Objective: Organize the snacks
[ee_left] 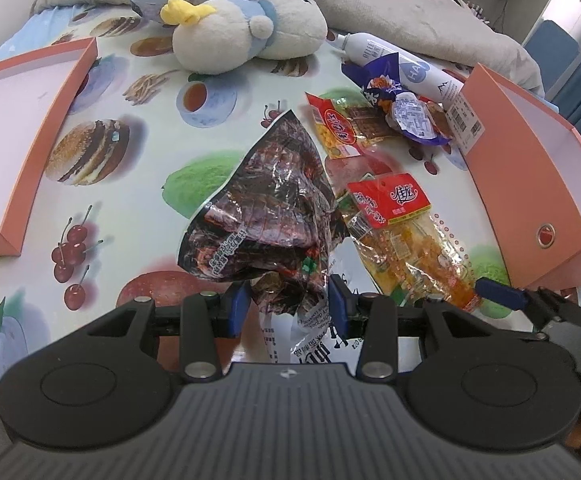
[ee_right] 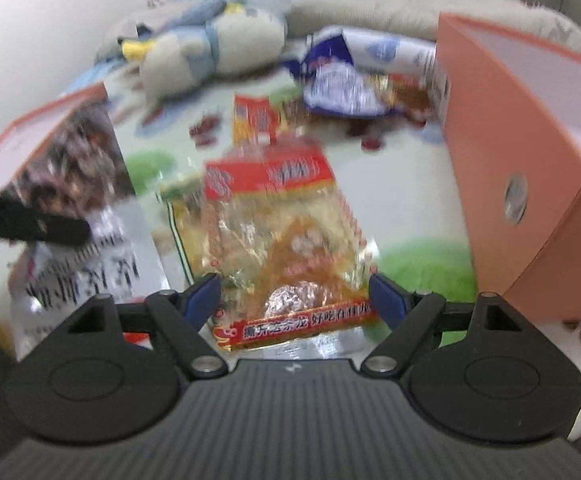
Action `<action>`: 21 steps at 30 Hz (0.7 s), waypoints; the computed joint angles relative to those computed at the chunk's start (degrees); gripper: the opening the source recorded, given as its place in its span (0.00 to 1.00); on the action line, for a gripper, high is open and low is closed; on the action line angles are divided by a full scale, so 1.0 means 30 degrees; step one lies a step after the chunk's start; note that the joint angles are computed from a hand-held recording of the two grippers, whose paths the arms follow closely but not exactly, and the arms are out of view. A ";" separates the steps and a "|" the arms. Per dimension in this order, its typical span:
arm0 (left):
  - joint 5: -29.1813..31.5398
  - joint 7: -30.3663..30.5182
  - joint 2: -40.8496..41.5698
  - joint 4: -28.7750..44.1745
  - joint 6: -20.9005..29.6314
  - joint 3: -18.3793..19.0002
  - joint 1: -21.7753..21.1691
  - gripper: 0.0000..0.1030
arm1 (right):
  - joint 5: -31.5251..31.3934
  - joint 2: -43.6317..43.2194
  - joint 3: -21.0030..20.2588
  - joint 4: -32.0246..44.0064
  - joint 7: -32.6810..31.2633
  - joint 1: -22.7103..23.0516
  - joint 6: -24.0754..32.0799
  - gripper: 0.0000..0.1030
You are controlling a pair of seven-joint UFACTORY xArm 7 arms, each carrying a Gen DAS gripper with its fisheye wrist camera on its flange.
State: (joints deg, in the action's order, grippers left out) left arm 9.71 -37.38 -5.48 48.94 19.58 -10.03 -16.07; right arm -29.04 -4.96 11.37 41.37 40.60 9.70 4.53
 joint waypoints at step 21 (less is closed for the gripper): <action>0.0134 0.0065 0.0060 0.1182 0.0751 -0.0233 -0.0493 0.46 | 0.3563 -0.1349 -0.0034 -0.0054 -0.3202 0.0438 0.1083 0.33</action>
